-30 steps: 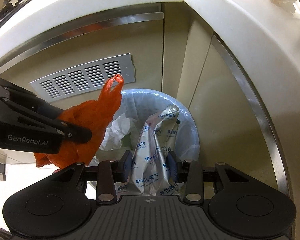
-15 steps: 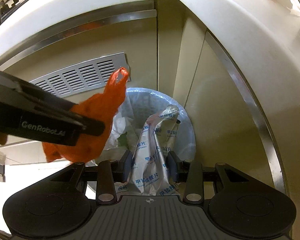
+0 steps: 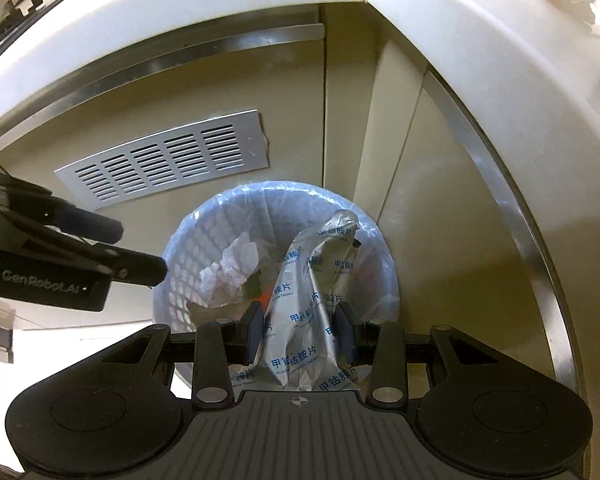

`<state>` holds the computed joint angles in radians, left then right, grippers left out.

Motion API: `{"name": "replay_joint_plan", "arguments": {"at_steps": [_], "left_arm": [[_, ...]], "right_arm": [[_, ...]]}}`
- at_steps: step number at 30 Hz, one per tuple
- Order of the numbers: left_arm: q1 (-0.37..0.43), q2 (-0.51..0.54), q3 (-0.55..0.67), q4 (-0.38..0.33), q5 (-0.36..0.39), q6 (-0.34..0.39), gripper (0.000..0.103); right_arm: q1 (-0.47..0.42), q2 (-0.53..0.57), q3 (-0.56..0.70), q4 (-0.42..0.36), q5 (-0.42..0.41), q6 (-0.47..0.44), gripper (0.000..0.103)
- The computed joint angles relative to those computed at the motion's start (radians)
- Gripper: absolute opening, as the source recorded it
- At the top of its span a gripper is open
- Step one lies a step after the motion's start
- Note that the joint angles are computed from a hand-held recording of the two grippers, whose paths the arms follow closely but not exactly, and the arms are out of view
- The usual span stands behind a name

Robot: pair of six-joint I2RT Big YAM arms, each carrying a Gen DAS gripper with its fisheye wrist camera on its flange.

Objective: Collect trash
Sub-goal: 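Open the right tool to drop the foil packet into the wastebasket, then move both tools back up toward the counter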

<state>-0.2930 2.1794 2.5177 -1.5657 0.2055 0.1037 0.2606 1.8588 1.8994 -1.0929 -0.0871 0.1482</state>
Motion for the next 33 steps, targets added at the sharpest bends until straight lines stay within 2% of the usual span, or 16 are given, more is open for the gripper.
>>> {"name": "replay_joint_plan", "arguments": {"at_steps": [12, 18, 19, 22, 33], "left_arm": [[0.017, -0.048, -0.076, 0.058, -0.019, -0.001, 0.056], [0.023, -0.064, -0.100, 0.069, -0.030, 0.001, 0.058], [0.024, -0.066, -0.104, 0.071, -0.031, 0.002, 0.058], [0.027, -0.071, -0.112, 0.072, -0.032, 0.003, 0.059], [0.029, -0.088, -0.137, 0.090, -0.028, 0.007, 0.062]], "right_arm": [[0.012, 0.007, 0.015, 0.029, 0.013, 0.027, 0.040], [0.011, 0.017, 0.022, 0.082, -0.037, 0.064, 0.040], [0.011, 0.021, 0.025, 0.090, -0.043, 0.078, 0.042], [0.013, 0.023, 0.025, 0.105, -0.032, 0.115, 0.066], [0.015, -0.014, -0.030, 0.089, -0.020, 0.108, 0.066]]}}
